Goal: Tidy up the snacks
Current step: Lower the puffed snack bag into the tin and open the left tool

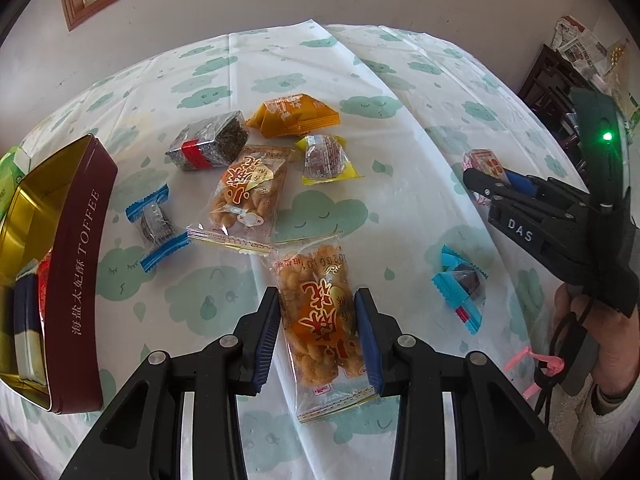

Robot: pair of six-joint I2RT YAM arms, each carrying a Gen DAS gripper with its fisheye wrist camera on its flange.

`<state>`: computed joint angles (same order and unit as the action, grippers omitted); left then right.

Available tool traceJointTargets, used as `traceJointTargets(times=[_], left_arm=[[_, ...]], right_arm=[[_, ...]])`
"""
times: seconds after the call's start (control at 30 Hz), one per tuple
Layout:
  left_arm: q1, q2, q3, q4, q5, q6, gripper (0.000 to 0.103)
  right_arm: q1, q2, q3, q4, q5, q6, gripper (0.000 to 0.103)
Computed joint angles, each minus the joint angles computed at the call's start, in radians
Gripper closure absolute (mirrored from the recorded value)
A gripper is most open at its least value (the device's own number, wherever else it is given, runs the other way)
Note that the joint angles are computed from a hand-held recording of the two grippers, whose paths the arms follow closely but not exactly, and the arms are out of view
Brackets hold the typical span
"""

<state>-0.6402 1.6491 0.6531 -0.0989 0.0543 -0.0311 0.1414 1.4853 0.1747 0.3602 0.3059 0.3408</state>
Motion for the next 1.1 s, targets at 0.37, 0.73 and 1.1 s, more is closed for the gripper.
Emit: traceJointTargets(times=[0.37, 0.73, 1.1], left_arm=[[0.074, -0.121, -0.020, -0.078, 0.071, 0.055, 0.069], [0.189, -0.230, -0.039, -0.181, 0.142, 0.133, 0.069], [0.457, -0.220, 0.056, -0.188, 0.087, 0.280, 0.069]], right_arm=[[0.001, 0.002, 0.000, 0.002, 0.001, 0.001, 0.072], [-0.002, 0.005, 0.001, 0.005, 0.001, -0.002, 0.071], [0.001, 0.005, 0.000, 0.006, 0.001, 0.002, 0.071]])
